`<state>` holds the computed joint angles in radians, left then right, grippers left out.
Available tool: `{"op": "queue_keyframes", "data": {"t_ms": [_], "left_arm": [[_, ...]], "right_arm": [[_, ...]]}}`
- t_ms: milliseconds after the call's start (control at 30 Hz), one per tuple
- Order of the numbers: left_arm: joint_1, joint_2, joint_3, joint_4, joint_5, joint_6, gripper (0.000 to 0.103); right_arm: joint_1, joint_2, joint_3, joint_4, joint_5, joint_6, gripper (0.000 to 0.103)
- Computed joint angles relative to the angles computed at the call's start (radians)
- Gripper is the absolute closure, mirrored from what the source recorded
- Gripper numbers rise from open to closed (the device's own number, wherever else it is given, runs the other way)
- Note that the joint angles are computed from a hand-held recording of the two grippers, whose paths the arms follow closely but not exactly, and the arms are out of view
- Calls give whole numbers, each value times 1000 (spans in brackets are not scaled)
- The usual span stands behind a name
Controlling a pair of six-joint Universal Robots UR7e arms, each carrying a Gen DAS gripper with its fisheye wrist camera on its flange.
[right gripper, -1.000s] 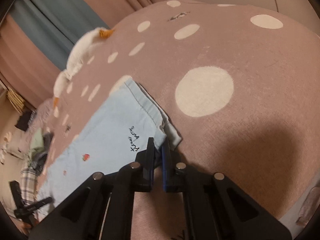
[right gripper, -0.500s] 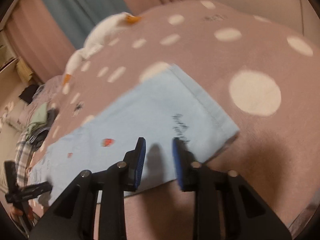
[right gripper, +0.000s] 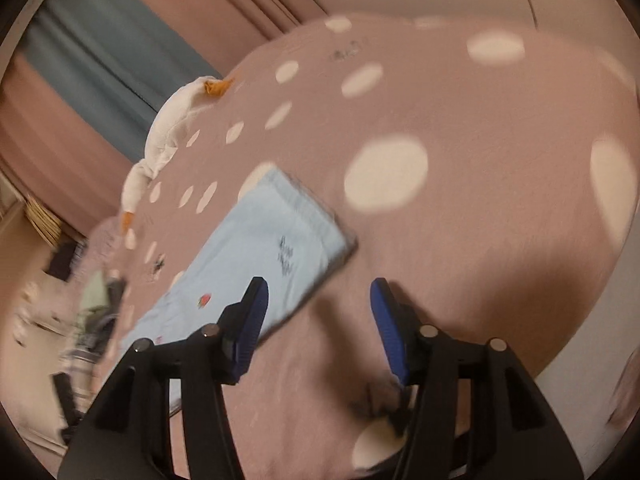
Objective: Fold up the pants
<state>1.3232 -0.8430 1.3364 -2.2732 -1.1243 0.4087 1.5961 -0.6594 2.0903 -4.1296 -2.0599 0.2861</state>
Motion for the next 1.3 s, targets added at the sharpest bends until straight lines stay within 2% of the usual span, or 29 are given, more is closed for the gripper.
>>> {"op": "queue_keyframes", "data": {"t_ms": [33,133,167,200,300,367,433,467,533,600,700,800,867,900,1000,1100,1200,1300], "left_arm": [[1,0,-1,3,-3,0,42],[4,-2,-6,11,-16,0,42],[6,-4,-6,13,-20,-2,41],[7,-5,-6,13,-25,-3,41],[11,-7,-5,10,-37,-7,41],[12,-8,-4,8,-42,-7,41],[14,-8,-6,10,-51,-7,41],[17,-9,-10,15,-59,-10,41],[21,-9,-22,33,-74,-27,41],[25,-8,-38,57,-92,-54,41],[34,-8,-68,97,-148,-97,41],[58,2,-122,168,-290,-159,41],[76,24,-175,226,-409,-220,41],[78,31,-185,237,-439,-237,41],[71,44,-190,237,-494,-237,41],[74,69,-205,255,-580,-250,41],[78,97,-217,274,-602,-279,41],[87,127,-243,332,-632,-312,41]], "right_arm": [[-18,8,0,-12,49,24,49],[-41,29,-33,-20,113,48,54],[-50,33,-44,-22,124,55,60],[-59,35,-58,-16,127,65,72],[-88,38,-81,-8,168,104,92],[-96,40,-88,-16,195,130,94],[-82,38,-92,-9,174,129,93],[-61,44,-103,-11,144,118,89],[-21,60,-131,-21,93,69,95],[44,85,-180,-33,21,-60,96],[132,114,-266,42,-62,-225,96],[207,166,-376,154,-142,-359,96],[241,205,-435,200,-168,-419,96],[257,230,-472,225,-176,-451,95],[285,290,-556,305,-186,-497,95],[285,336,-604,397,-165,-483,95],[286,387,-664,497,-175,-495,94],[299,428,-707,535,-193,-558,94]]}}
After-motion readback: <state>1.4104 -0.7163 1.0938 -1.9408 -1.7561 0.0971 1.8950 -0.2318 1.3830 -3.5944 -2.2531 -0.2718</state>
